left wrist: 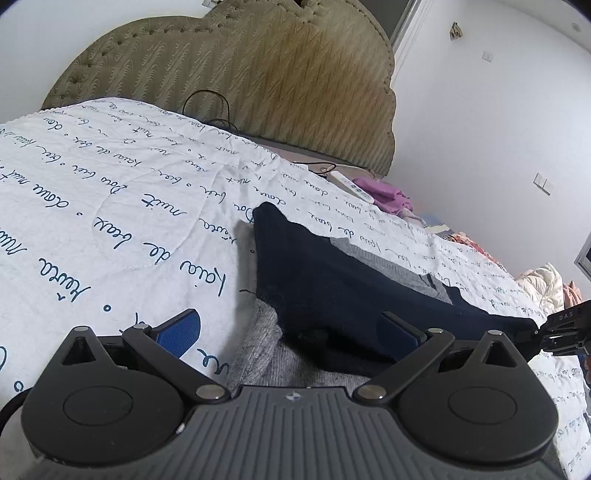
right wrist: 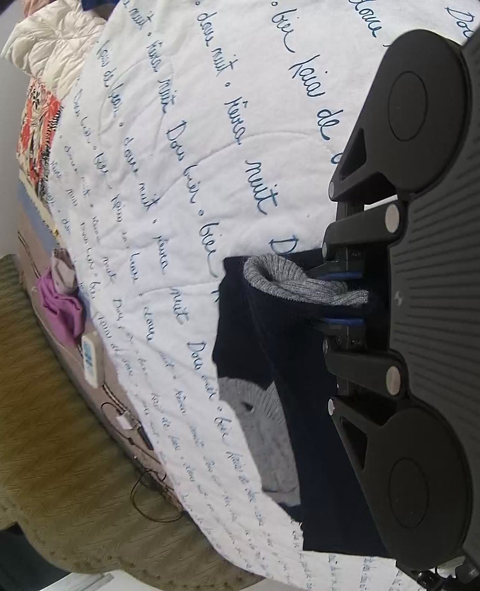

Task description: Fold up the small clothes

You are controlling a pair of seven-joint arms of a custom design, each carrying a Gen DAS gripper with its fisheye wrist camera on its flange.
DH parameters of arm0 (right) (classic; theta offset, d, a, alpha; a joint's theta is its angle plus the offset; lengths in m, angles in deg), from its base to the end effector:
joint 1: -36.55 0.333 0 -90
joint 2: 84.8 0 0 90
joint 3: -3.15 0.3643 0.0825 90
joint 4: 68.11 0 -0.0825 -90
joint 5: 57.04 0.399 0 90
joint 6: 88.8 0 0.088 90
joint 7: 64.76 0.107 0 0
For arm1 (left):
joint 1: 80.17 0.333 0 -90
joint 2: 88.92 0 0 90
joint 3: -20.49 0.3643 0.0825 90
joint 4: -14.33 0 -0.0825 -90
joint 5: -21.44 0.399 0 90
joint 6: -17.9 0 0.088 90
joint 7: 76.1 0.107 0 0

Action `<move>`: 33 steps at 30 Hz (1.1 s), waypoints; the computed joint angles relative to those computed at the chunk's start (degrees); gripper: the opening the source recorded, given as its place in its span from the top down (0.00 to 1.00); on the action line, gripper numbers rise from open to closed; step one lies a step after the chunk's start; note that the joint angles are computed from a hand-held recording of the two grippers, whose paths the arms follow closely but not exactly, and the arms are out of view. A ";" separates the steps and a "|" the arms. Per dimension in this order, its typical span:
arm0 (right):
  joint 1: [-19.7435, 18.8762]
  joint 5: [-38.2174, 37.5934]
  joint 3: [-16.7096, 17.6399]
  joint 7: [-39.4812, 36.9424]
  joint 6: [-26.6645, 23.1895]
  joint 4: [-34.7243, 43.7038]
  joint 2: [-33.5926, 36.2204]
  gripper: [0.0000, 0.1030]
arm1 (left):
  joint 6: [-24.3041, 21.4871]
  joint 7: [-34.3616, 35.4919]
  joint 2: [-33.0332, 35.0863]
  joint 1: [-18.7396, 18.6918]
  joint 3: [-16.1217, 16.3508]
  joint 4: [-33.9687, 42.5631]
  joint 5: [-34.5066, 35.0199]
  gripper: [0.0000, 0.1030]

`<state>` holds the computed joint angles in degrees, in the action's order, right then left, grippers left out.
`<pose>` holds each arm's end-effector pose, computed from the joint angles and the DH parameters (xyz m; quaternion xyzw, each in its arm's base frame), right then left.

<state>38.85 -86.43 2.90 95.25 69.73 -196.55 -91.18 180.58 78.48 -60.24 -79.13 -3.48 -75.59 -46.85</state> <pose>0.5538 0.0407 0.5239 -0.3671 0.8645 -0.2071 0.2738 0.7337 -0.1901 0.4657 -0.4890 0.7007 -0.5117 0.0897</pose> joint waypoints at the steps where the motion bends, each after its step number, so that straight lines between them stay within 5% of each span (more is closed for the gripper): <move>1: -0.14 -0.12 -0.02 0.61 0.32 -0.06 0.26 0.82 | 0.03 -0.16 -0.01 -0.08 0.10 -0.06 0.21 0.00; 4: -0.70 -2.65 0.35 4.17 -0.68 0.15 0.78 0.70 | -0.18 -1.39 0.12 -0.40 0.49 0.08 1.41 0.00; 6: -0.84 -6.33 0.99 7.35 -4.87 1.15 0.66 0.40 | -0.27 -1.73 0.25 -0.26 0.38 0.19 1.67 0.00; 11: -3.25 -30.55 3.95 29.54 -5.14 -0.28 -4.08 0.39 | 0.56 6.60 -0.24 2.13 -2.90 -0.51 -4.69 0.00; 16: 0.50 -27.92 2.95 18.87 -2.08 3.57 1.00 0.41 | 0.22 15.25 -1.61 0.89 -1.92 -1.68 -9.77 0.00; 21: 3.02 -24.18 1.52 15.12 -3.46 4.08 5.78 0.41 | -1.14 9.89 -1.45 -1.43 1.37 -1.10 -6.63 0.00; 24: 3.67 -33.02 0.60 22.25 -1.49 2.31 5.92 0.39 | -1.13 5.56 -1.05 -2.46 2.52 -0.74 -2.53 0.00; 26: 4.07 -31.07 0.41 20.74 -1.84 2.24 5.46 0.39 | -1.57 3.20 -0.72 -2.38 2.67 -0.45 -0.39 0.00; 29: 4.62 -27.97 1.15 22.33 -3.30 1.09 1.73 0.39 | -2.04 0.43 -0.17 -1.81 2.39 0.01 1.49 0.00; 33: 4.87 -35.18 4.88 30.21 -0.15 -5.01 -6.20 0.34 | -1.82 -4.29 0.40 -1.86 2.57 0.42 5.00 0.00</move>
<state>43.71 -121.61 7.78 125.46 69.58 -201.56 -97.38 178.76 74.19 -59.84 -81.00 -0.92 -75.17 -41.85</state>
